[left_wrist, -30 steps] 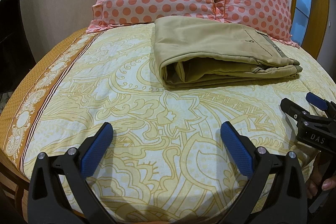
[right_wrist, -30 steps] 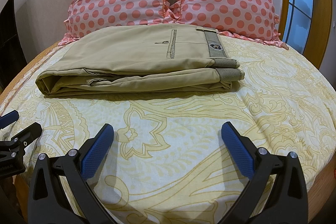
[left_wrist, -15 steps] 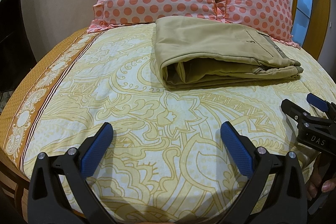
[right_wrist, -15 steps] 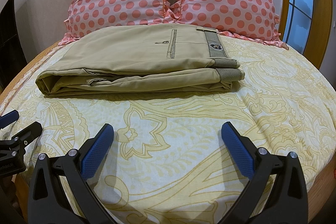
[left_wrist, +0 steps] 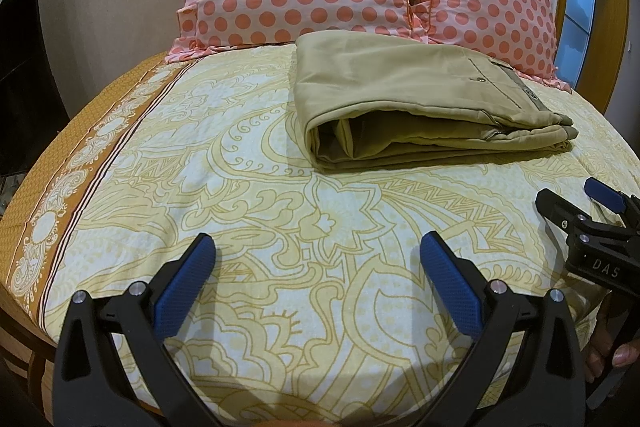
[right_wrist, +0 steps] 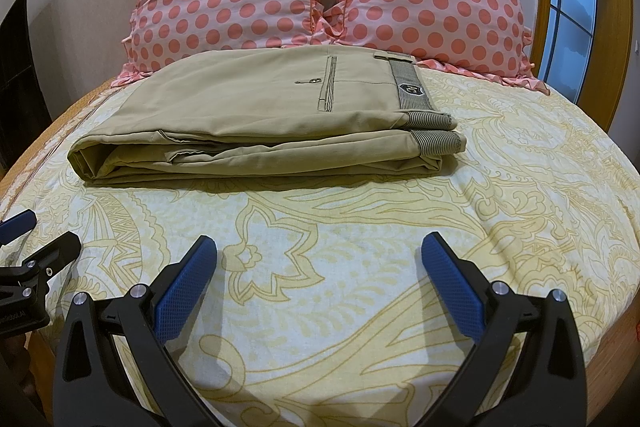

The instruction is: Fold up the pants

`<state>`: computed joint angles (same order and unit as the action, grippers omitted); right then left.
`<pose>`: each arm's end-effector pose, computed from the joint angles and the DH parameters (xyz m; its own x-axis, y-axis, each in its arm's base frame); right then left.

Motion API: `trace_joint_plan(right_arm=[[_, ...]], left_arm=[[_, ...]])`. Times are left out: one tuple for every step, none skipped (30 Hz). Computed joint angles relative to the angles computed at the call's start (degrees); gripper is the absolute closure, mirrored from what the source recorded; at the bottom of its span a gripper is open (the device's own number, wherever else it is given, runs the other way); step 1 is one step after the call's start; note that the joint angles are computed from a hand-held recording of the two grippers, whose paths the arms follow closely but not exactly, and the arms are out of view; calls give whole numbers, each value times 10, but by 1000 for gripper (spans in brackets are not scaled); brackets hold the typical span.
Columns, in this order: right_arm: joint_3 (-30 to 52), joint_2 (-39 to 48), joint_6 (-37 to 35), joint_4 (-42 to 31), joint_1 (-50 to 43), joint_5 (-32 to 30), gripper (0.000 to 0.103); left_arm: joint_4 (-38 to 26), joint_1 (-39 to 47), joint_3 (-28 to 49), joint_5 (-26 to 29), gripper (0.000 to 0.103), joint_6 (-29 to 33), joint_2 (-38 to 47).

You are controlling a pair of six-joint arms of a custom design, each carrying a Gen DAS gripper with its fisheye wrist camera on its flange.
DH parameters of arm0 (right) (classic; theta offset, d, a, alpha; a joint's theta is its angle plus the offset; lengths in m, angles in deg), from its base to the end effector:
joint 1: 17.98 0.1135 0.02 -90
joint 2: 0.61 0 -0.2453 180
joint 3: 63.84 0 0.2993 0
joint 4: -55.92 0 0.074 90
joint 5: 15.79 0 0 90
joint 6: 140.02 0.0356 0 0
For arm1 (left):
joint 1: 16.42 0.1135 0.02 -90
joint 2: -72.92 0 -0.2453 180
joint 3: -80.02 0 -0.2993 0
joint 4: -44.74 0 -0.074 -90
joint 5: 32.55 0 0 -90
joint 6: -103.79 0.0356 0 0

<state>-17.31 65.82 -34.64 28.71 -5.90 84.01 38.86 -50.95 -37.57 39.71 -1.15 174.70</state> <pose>0.2727 0.0522 0.1565 -0.7154 0.1142 -0.6893 0.1004 0.9931 0.0603 0.3171 -0.2050 0.0871 -0.6589 0.1553 -0.7360 0.2001 0.9794 0.0276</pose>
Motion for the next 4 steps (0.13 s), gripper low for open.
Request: trace_joint_plan(right_arm=[[0, 0, 0, 0, 0, 0, 1], [0, 0, 0, 0, 0, 0, 1], [0, 0, 0, 0, 0, 0, 1], [0, 0, 0, 0, 0, 0, 1]], left_arm=[[0, 0, -2, 0, 2, -1, -2], [0, 0, -1, 0, 2, -1, -1], [0, 0, -2, 0, 2, -1, -2], [0, 0, 0, 0, 2, -1, 0]])
